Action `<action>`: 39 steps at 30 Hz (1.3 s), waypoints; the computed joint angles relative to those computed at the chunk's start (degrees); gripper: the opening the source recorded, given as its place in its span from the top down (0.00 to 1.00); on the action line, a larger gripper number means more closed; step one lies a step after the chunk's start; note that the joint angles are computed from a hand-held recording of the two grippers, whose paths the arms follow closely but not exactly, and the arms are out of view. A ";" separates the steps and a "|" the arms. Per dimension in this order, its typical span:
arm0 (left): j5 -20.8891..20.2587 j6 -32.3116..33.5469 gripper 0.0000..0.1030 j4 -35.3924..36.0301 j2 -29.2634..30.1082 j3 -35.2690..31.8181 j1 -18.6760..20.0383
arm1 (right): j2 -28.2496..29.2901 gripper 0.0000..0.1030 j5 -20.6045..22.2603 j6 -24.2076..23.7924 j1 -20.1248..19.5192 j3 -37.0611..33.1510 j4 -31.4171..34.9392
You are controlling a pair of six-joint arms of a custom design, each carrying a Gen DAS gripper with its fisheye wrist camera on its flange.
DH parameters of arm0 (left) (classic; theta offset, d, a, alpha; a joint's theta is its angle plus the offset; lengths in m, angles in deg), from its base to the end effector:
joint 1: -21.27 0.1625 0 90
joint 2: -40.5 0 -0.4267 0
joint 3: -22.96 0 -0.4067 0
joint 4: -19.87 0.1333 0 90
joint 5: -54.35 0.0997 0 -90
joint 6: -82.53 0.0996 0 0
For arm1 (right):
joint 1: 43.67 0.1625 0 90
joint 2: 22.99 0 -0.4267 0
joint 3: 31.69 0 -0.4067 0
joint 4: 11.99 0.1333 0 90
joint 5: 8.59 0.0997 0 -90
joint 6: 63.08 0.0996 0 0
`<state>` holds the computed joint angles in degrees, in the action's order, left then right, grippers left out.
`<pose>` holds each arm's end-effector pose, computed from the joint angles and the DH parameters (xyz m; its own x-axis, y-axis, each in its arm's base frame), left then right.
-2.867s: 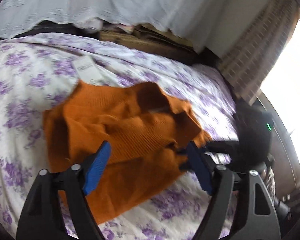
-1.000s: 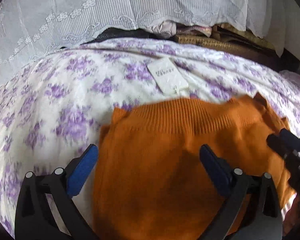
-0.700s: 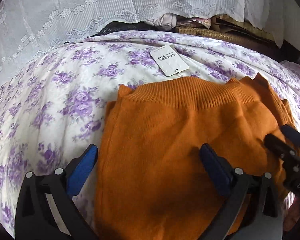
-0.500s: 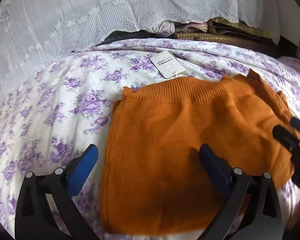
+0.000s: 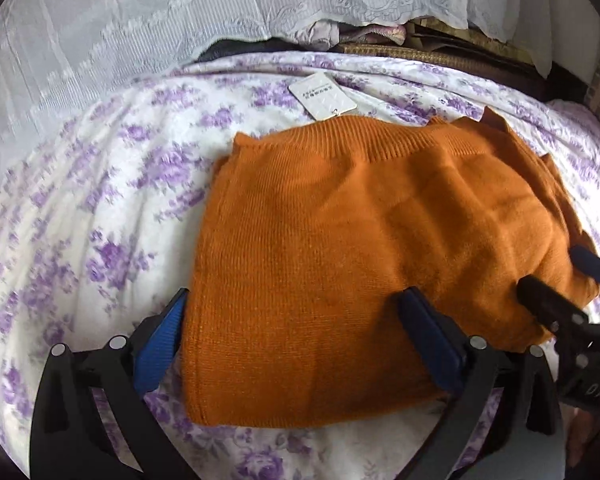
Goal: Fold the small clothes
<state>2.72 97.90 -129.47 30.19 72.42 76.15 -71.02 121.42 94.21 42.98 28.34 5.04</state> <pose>-0.3327 -0.8122 -0.0568 -0.5941 0.4694 -0.6532 0.7233 0.6671 -0.1784 0.0282 -0.7043 0.2710 -0.6860 0.3719 0.6254 -0.2564 0.6808 -0.6861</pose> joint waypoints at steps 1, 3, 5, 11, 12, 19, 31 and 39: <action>-0.46 -0.53 0.04 0.58 -0.04 -0.23 0.15 | 0.04 0.03 0.19 -0.15 0.05 0.02 -0.08; -0.66 -0.67 0.04 0.49 -0.07 -0.15 0.20 | 0.40 0.03 0.85 -0.47 0.21 -0.36 0.07; -0.84 -0.14 0.04 -0.73 -0.46 0.63 0.14 | 0.78 0.03 1.49 -0.88 0.31 -0.90 0.74; -3.45 0.14 0.04 -9.24 -2.76 4.38 0.23 | -7.20 0.03 1.87 -3.70 0.82 11.10 -15.90; -1.60 -0.58 0.04 -6.65 -1.69 2.47 0.30 | -7.31 0.03 1.90 -1.69 0.45 10.62 -14.72; -0.56 -2.02 0.04 -0.04 -0.20 -0.94 0.55 | -6.54 0.03 -6.43 13.15 -3.63 5.80 -0.02; -0.36 5.83 0.04 -10.79 -1.38 4.21 -0.93 | -21.00 0.03 -34.20 32.19 -11.03 23.80 -6.39; 0.16 -0.21 0.04 -3.53 -0.10 -1.20 -1.07 | -20.46 0.03 -44.17 43.35 -12.99 25.25 -6.29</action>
<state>2.88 97.69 -133.00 30.09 71.22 75.08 -91.47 77.25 137.55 29.99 53.58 -1.24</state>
